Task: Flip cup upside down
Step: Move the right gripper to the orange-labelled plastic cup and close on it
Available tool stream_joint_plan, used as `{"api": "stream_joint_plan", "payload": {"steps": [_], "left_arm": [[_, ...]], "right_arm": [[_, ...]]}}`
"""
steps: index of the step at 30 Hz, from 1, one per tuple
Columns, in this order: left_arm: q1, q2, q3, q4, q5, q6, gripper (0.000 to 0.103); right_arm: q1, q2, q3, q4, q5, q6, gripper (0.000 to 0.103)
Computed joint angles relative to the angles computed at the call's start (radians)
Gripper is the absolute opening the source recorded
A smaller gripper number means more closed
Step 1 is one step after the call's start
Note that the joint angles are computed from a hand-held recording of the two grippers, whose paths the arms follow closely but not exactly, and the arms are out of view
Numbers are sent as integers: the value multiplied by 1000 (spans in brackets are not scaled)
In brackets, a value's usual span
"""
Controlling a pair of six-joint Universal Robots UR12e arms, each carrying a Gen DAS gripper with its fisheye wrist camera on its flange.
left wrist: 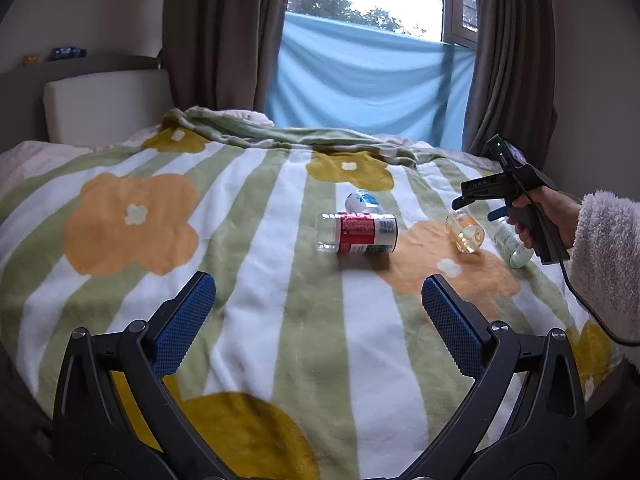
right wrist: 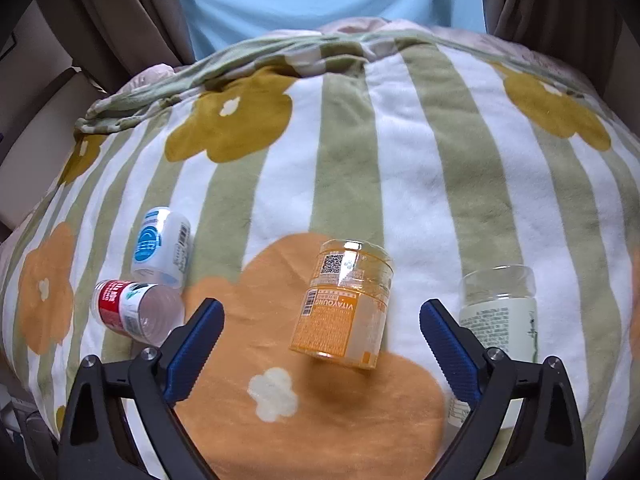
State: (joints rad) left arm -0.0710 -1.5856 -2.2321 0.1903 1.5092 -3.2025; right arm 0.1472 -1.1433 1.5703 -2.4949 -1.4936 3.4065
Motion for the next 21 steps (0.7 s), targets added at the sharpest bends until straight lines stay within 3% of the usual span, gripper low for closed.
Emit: {"api": "stream_joint_plan", "payload": {"steps": [4,11,15,21], "left_arm": [[-1,-10,8,-18,9,0,103],[-8,-14,11,-33,14,5,103],[-8,-11,11,-33,8,5,103],[-7,-3,7,-33,-1,6,103]], "right_arm": [[-7,36,-37,76,3,45,84],[-1,57,-62,144,-40,23,68],[-6,54,-52,137,-5,23,58],[-2,31,-22,86,21,10,57]]}}
